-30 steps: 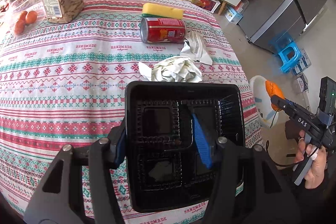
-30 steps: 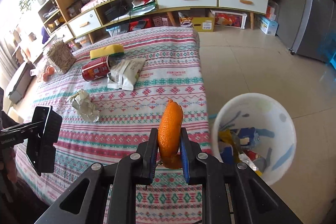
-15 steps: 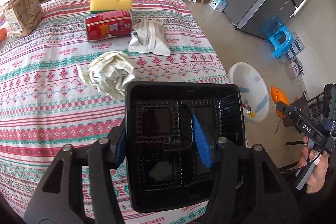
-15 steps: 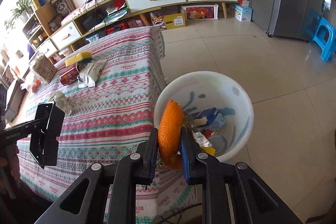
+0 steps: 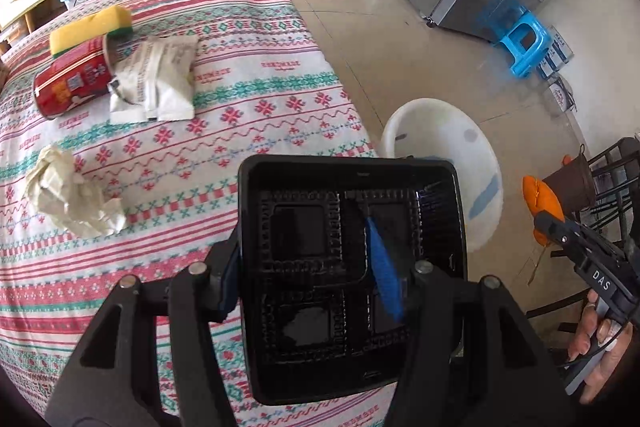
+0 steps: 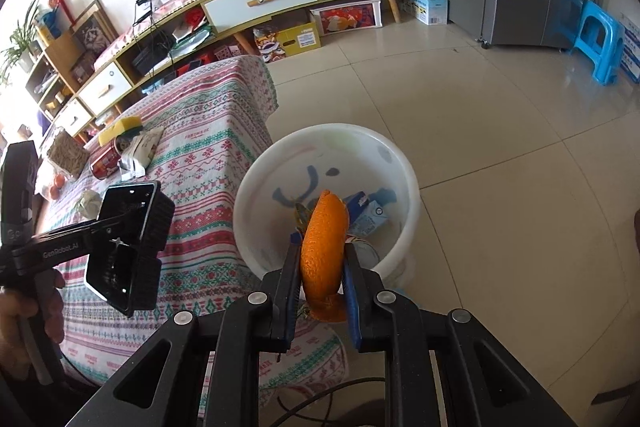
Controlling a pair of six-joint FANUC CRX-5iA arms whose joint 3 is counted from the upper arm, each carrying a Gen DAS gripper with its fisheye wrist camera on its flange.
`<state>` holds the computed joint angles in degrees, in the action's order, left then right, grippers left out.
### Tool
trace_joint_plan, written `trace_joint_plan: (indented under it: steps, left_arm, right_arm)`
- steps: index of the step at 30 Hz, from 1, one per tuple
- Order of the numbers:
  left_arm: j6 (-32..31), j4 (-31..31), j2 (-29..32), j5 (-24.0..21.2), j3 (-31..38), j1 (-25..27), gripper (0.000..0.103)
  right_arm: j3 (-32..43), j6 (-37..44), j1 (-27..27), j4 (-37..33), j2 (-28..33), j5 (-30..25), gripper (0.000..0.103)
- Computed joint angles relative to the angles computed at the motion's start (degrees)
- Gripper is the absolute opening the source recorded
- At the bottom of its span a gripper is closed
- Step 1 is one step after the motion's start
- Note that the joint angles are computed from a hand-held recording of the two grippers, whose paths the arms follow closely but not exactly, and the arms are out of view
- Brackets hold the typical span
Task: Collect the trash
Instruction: 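Carry the orange peel with the right gripper while the left carries the tray toward the basin, then open the left gripper over the basin while the right releases the orange peel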
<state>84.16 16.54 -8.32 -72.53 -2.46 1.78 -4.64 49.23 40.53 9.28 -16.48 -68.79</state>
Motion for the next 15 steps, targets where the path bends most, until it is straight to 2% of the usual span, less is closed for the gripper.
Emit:
trace_joint_plan:
  steps: [8, 15]
  left_arm:
    - [6.1, -5.9, 7.3, 1.0, 8.2, -8.5, 0.058]
    - [7.7, -9.4, 10.5, 2.1, 12.4, -11.9, 0.058]
  right_arm:
    - [-1.0, 0.7, -3.4, -1.4, -1.2, -0.4, 0.020]
    - [-1.4, 1.2, -4.5, -1.9, -1.7, -0.2, 0.020]
